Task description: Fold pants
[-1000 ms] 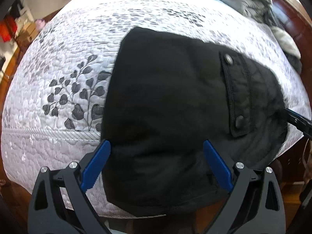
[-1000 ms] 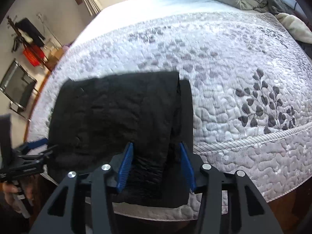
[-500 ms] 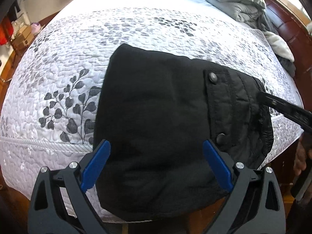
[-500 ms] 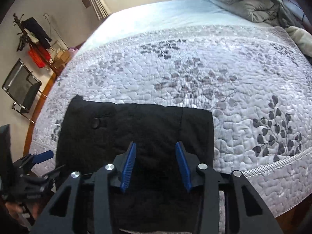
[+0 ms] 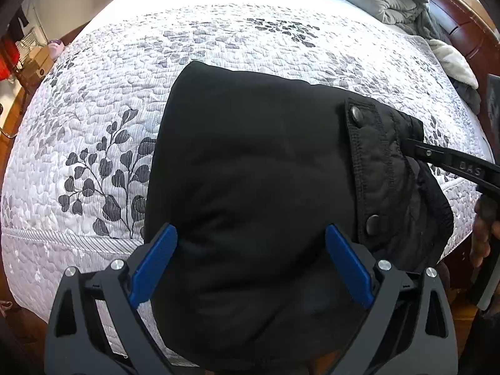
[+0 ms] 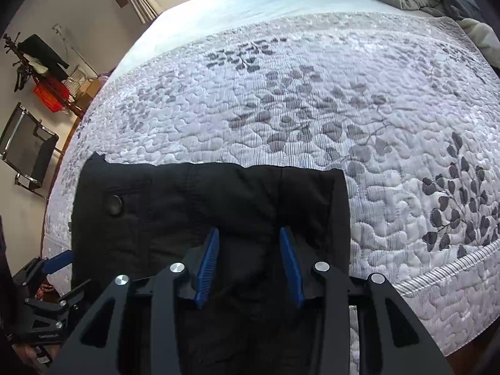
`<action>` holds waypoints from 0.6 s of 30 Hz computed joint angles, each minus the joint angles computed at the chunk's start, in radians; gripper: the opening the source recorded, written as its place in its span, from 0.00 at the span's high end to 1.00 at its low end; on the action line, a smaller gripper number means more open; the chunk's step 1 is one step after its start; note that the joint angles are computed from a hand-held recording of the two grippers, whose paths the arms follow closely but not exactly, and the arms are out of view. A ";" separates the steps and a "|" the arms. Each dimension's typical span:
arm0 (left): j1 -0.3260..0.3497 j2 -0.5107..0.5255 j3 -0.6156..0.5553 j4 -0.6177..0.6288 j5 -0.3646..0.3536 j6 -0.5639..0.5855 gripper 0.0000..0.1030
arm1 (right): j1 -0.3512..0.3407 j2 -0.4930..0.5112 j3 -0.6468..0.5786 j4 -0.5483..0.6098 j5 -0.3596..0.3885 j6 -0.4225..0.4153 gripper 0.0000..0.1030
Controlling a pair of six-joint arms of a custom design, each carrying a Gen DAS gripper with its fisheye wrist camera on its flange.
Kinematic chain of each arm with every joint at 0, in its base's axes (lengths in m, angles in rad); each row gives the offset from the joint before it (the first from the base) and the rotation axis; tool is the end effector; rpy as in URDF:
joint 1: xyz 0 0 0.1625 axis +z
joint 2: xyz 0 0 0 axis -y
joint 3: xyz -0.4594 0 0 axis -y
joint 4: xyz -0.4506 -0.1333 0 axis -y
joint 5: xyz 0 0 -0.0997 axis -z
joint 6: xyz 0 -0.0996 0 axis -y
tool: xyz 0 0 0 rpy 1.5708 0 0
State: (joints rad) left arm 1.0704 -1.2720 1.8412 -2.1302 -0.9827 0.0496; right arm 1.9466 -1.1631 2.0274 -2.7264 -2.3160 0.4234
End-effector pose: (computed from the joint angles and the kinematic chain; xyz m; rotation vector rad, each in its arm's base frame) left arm -0.1290 -0.6289 0.2749 0.6992 2.4643 -0.1611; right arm 0.2781 -0.5258 0.2000 -0.2005 -2.4677 0.7099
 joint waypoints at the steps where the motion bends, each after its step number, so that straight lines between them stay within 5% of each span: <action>1: 0.001 -0.002 -0.001 0.003 -0.003 -0.004 0.07 | 0.008 -0.004 0.003 -0.007 -0.006 -0.001 0.60; 10: 0.000 -0.019 0.002 0.026 -0.039 -0.019 0.07 | 0.058 -0.026 0.022 0.020 -0.026 0.020 0.59; 18: -0.011 -0.011 0.041 -0.028 0.037 0.036 0.07 | 0.031 -0.012 0.043 0.007 -0.010 0.037 0.59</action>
State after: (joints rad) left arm 1.0594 -1.2831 1.8819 -2.1582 -0.9458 0.0856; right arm 1.9777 -1.1752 2.0702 -2.7193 -2.3262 0.4608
